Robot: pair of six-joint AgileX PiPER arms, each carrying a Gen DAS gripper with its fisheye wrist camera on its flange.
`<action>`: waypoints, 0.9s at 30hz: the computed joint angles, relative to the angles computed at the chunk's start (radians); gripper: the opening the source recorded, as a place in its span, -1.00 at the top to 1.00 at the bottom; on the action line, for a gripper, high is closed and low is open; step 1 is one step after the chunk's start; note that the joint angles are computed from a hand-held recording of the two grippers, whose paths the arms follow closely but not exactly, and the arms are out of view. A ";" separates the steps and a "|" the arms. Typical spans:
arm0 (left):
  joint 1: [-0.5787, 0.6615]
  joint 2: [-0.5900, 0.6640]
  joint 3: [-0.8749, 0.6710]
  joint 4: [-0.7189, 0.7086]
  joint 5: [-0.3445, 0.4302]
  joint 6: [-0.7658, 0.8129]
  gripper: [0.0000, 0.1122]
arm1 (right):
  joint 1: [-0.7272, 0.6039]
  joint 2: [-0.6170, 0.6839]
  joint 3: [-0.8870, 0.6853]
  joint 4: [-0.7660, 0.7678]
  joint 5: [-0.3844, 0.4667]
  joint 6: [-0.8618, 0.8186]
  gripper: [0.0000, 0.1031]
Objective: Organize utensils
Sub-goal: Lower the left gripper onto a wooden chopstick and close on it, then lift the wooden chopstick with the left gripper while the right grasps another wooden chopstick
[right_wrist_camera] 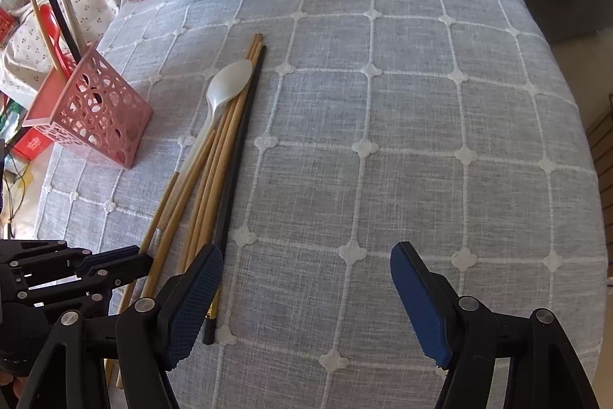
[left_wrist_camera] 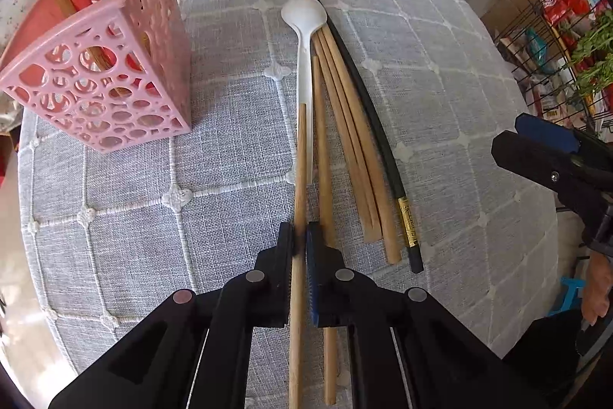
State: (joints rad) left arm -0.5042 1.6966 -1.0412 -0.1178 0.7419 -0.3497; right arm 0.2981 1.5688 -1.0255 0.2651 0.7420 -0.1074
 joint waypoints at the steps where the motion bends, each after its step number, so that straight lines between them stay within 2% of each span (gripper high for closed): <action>1: 0.005 0.000 0.001 -0.010 -0.001 0.010 0.88 | 0.002 0.003 -0.003 0.000 0.000 0.004 -0.50; 3: 0.012 -0.019 0.008 -0.007 -0.001 -0.002 0.88 | 0.009 0.009 -0.009 -0.001 0.001 0.013 -0.50; 9: 0.026 -0.185 0.062 0.021 -0.018 -0.020 0.89 | 0.048 0.029 -0.032 0.000 0.002 0.037 -0.50; 15: 0.085 -0.317 0.107 0.020 0.009 0.010 0.89 | 0.089 0.085 -0.076 0.040 0.006 0.058 -0.47; 17: 0.115 -0.350 0.123 0.009 0.020 0.034 0.89 | 0.093 0.116 -0.102 0.109 0.028 0.018 -0.13; 20: 0.157 -0.374 0.135 -0.010 0.030 0.067 0.89 | 0.110 0.174 -0.145 0.206 0.075 -0.033 0.24; 23: 0.199 -0.403 0.157 -0.038 0.040 0.111 0.89 | 0.158 0.223 -0.177 0.200 0.083 -0.005 0.44; 27: 0.226 -0.425 0.168 -0.064 0.049 0.149 0.89 | 0.202 0.273 -0.214 0.187 0.085 0.032 0.54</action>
